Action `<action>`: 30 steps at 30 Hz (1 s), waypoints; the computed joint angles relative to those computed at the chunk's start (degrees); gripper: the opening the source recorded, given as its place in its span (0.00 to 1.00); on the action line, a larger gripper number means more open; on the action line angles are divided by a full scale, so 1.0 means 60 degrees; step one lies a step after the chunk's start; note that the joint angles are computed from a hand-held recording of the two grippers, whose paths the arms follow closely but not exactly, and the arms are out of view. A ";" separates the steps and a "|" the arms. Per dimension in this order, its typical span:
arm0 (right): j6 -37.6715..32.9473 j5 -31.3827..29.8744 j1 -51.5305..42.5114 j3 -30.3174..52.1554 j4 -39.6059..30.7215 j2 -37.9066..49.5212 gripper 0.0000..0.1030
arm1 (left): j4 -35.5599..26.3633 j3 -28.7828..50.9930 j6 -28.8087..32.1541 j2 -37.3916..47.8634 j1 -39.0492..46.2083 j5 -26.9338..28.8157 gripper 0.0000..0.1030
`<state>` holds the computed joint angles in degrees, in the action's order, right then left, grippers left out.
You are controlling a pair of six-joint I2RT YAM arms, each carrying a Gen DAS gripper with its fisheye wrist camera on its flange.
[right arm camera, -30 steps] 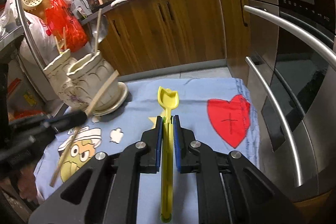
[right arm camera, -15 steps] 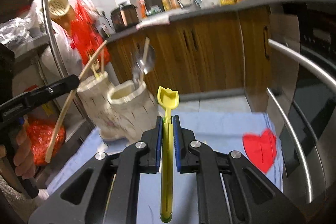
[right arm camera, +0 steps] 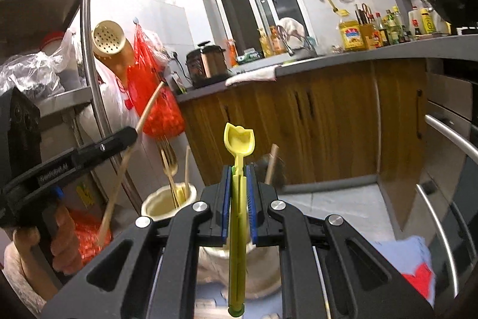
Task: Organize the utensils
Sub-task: 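Carry the chopstick with the left tool while the right tool carries the yellow spoon to the holder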
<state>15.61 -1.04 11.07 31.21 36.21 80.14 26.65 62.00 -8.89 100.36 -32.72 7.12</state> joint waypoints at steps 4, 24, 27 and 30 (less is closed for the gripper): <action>0.0208 -0.0281 -0.0042 0.0414 0.0808 0.0936 0.10 | 0.0391 0.0293 0.0178 0.0537 0.0150 0.0111 0.04; 0.0012 0.0034 0.0222 0.2145 0.1869 0.3428 0.10 | 0.1117 0.1941 0.0033 0.2265 0.0432 -0.0197 0.04; -0.0118 0.0311 0.0388 0.2326 0.1907 0.3704 0.10 | 0.1330 0.1905 0.0175 0.2402 0.0476 -0.0222 0.04; -0.0114 0.0359 0.0388 0.2412 0.1903 0.3899 0.10 | 0.1487 0.1844 0.0353 0.2512 0.0461 -0.0148 0.04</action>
<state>14.93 1.11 13.40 45.68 47.63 103.54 35.57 73.06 -6.77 115.44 -29.96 6.23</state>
